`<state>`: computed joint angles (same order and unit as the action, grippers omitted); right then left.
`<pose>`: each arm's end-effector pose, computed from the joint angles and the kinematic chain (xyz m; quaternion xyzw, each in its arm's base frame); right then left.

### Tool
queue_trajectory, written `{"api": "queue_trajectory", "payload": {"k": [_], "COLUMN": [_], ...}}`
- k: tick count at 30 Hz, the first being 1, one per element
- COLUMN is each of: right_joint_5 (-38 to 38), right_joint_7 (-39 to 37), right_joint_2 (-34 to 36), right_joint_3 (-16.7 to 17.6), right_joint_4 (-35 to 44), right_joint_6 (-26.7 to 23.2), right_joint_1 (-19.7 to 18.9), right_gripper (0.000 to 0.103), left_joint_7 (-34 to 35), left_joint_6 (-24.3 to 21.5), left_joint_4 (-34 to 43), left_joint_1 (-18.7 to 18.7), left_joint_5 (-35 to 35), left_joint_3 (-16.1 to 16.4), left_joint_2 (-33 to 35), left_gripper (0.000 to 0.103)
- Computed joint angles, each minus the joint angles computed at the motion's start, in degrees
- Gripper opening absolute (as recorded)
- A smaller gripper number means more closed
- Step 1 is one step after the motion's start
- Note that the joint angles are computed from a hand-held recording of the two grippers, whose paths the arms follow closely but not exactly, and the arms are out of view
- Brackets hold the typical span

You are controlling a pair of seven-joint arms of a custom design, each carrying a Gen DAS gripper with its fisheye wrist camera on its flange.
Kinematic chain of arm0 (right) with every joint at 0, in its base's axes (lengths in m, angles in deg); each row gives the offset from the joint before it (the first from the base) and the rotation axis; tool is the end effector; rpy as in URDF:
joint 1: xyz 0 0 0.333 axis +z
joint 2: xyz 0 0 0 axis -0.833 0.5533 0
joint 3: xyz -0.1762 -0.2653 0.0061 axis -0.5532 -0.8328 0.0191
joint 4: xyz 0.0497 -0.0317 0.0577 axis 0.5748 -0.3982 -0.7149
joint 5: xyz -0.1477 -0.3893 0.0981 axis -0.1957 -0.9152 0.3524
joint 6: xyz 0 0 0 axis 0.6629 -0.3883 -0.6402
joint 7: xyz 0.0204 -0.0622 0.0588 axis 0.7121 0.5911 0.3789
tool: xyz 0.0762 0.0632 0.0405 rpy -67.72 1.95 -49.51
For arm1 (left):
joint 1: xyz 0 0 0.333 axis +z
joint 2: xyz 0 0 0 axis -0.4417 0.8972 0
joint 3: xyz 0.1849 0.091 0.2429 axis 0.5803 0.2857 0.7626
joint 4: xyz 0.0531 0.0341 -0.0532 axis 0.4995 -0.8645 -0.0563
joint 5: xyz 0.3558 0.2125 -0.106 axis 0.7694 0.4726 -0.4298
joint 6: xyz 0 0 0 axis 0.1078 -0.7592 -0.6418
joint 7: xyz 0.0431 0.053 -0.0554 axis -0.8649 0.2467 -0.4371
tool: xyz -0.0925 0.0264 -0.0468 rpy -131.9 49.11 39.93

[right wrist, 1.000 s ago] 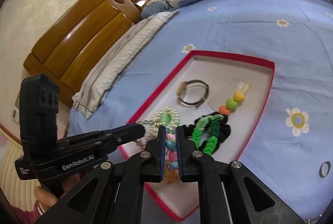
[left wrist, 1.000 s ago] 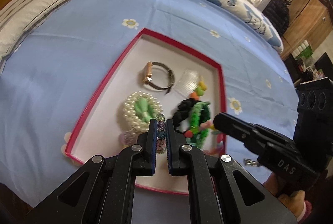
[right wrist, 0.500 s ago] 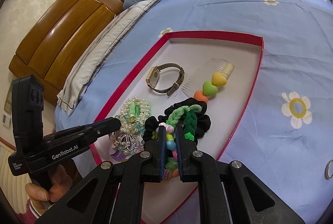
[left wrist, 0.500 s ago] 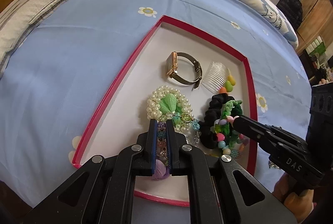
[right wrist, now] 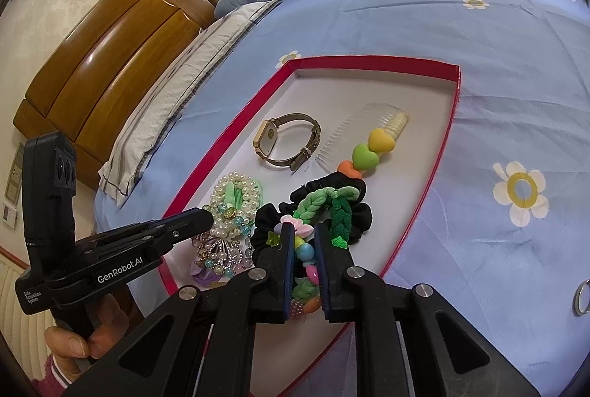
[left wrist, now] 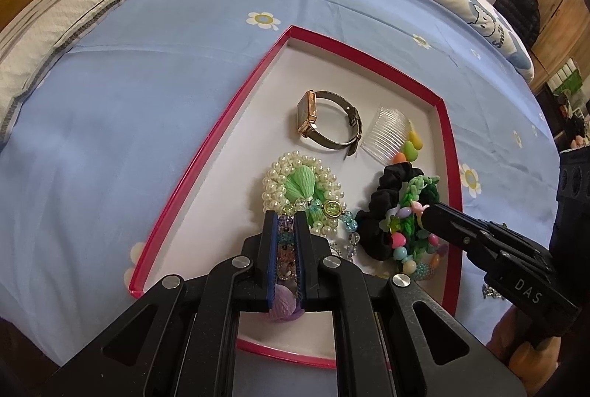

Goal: Organize jewelry
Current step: 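Carry the beaded bracelet into the tray and open both tools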

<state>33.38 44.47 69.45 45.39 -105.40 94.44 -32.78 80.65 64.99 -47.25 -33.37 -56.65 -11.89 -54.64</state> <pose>0.4835 0.1908 0.5219 -0.6001 0.6997 0.0571 0.3834 0.5332 -0.1424 0.5502 -0.6260 0.7419 -0.2310 0.0662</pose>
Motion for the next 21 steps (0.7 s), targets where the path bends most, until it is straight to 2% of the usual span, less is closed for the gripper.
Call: {"api": "queue_trajectory", "payload": {"k": [5, 9, 14, 16, 18, 19, 21], "right_joint_5": [0.11, -0.57, -1.28, -1.71, -1.49, -1.13, -0.6], "right_joint_7": [0.12, 0.62, 1.21, 1.71, 1.8, 1.69, 1.53], "right_joint_2": [0.09, 0.13, -0.52, -0.92, -1.34, -1.69, -2.37], "right_joint_3": [0.03, 0.29, 0.53, 0.55, 0.26, 0.07, -0.26], "right_joint_4": [-0.01, 0.15, -0.15, -0.45, -0.72, -1.0, -1.49], "right_joint_6": [-0.07, -0.15, 0.29, 0.73, 1.01, 1.38, 1.96], "right_joint_1": [-0.14, -0.34, -0.39, -0.41, -0.18, 0.0, 0.29], "right_gripper": [0.014, 0.016, 0.025, 0.026, 0.035, 0.038, 0.039], "left_joint_7": [-0.38, 0.38, 0.93, 1.29, 1.95, 1.97, 2.05], "left_joint_6": [-0.16, -0.42, -0.47, -0.41, 0.3, 0.61, 0.63], "left_joint_4": [-0.02, -0.16, -0.36, -0.48, -0.96, -1.2, -1.37], "left_joint_1": [0.08, -0.13, -0.29, -0.38, -0.54, -0.53, -0.62], "left_joint_5": [0.24, -0.93, -1.37, -1.72, -2.3, -2.09, -2.1], "left_joint_3": [-0.04, 0.34, 0.35, 0.43, 0.54, 0.45, 0.48], "left_joint_2": [-0.08, -0.38, -0.83, -1.1, -1.69, -2.06, -2.41], "left_gripper": [0.011, 0.018, 0.019, 0.027, 0.032, 0.033, 0.034]}}
